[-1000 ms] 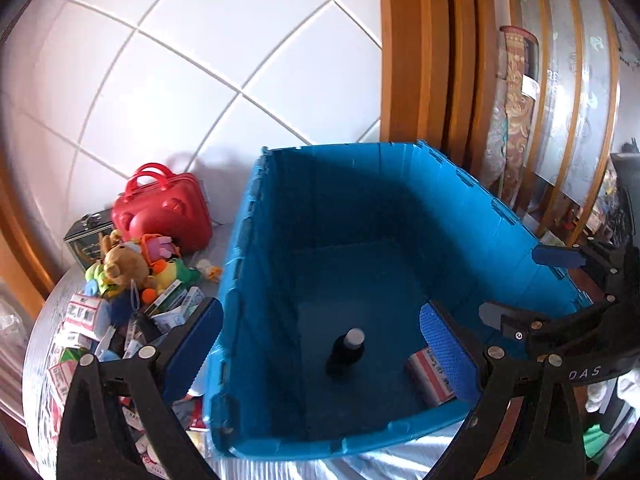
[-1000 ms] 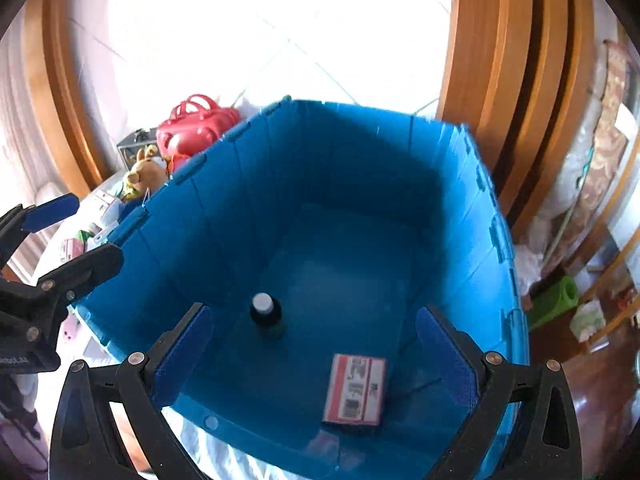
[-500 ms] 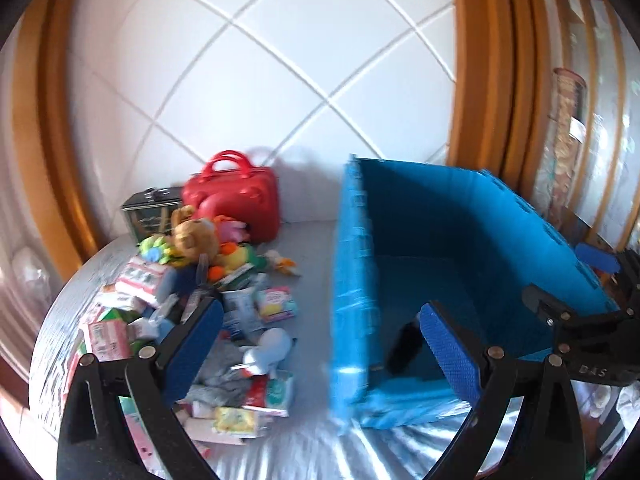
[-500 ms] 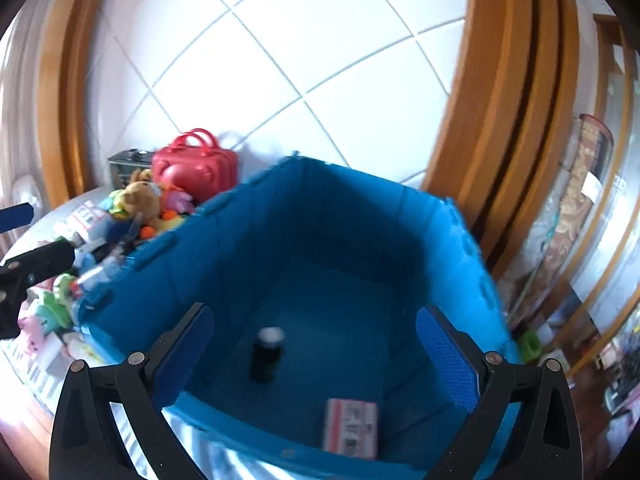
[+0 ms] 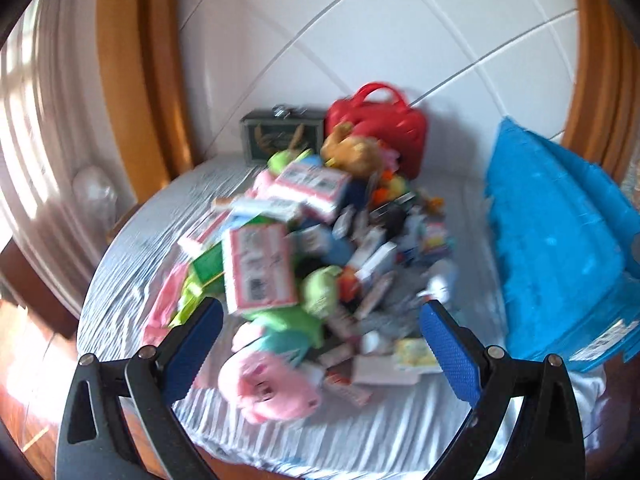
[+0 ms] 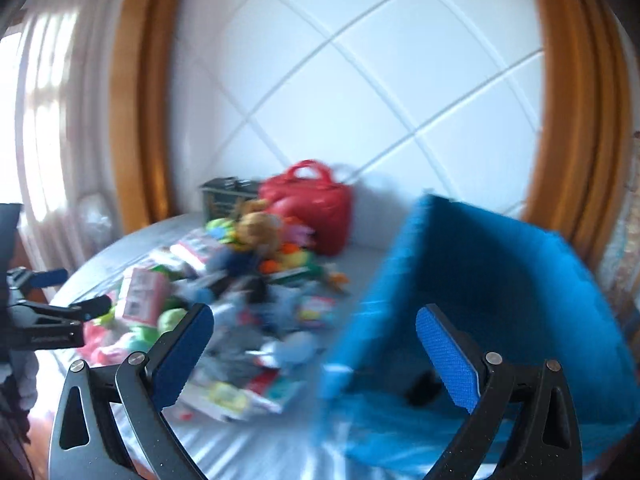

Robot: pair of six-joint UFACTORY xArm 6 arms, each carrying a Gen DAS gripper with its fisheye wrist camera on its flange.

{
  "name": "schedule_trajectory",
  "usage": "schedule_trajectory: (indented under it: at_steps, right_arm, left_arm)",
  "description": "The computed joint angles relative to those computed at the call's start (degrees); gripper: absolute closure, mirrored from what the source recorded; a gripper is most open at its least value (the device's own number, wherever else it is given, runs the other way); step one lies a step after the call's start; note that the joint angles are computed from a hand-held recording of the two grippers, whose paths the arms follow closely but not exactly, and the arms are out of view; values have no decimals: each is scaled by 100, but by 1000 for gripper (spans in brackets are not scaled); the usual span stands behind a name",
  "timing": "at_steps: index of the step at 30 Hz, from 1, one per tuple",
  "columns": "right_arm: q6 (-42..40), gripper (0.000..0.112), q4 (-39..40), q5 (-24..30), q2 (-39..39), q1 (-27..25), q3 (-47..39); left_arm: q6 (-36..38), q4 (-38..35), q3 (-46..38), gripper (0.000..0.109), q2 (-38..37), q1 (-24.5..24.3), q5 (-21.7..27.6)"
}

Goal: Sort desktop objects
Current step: 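Withdraw both tools from the bin back toward the cluttered table, then grasp the pink flower tissue pack with the left tool while the right tool reaches the pink-green wipes packs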

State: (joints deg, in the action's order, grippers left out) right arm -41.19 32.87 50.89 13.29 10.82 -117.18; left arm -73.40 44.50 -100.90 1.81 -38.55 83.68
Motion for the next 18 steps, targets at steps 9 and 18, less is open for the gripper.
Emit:
schedule_trajectory:
  at_steps: [9, 18]
  right_arm:
    - [706, 9, -724, 29, 69, 903, 896]
    - [1003, 9, -1047, 612, 644, 1070, 732]
  left_arm:
    - [-740, -539, 3347, 8, -2368, 663, -296]
    - [-1482, -1072, 4630, 8, -3431, 973, 54]
